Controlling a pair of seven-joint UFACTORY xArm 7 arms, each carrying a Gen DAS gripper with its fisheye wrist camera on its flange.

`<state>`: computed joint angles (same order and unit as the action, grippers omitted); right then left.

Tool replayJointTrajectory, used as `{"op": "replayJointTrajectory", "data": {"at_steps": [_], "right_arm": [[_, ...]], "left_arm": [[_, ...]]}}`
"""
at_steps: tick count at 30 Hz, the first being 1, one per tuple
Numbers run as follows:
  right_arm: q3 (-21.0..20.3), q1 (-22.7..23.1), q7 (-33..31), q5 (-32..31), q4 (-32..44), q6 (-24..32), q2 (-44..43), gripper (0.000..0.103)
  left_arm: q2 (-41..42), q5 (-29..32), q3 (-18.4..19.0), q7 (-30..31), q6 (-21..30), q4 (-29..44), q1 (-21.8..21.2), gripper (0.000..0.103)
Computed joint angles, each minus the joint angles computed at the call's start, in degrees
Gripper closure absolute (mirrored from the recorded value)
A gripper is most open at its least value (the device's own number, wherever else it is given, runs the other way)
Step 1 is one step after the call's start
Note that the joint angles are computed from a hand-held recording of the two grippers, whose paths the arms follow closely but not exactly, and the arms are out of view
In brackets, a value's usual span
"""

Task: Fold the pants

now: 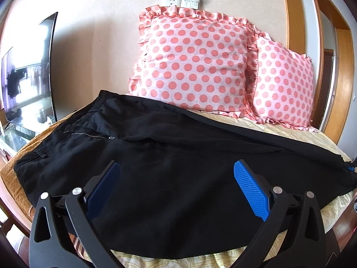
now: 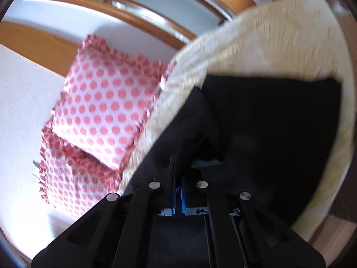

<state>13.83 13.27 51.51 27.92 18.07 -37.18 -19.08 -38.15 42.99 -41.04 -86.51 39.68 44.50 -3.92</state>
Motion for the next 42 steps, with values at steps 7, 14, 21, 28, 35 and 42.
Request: {"op": "replayJointTrajectory", "data": {"at_steps": [7,14,21,28,35,42], "right_arm": [[2.4,0.8,0.0,4.3,-4.6,-2.4,-3.0,0.100],[1.9,1.3,0.0,3.4,-4.9,-4.5,-0.9,0.101],[1.9,1.3,-2.9,3.5,-4.6,-4.1,-0.7,0.101],[1.9,0.9,-4.8,3.1,-4.4,-2.6,-1.3,0.101],[2.8,-0.3,-7.9,3.9,-4.0,0.4,-2.4,0.101],[4.0,-1.1,-9.6,5.3,-3.3,1.7,-2.6,0.101]], "left_arm": [[2.5,-2.3,5.9,3.9,-6.2,0.1,-2.7,0.002],[8.5,-8.1,14.5,12.6,-10.7,5.1,-1.9,0.002],[24.5,-13.9,22.6,20.4,-5.4,21.4,-0.4,0.002],[44.9,-26.3,31.6,26.9,4.7,41.9,-3.6,0.027],[54.0,-29.8,37.8,24.4,9.3,50.5,-6.7,0.042],[49.6,-33.9,39.8,22.6,0.0,40.8,-6.4,0.090]]}}
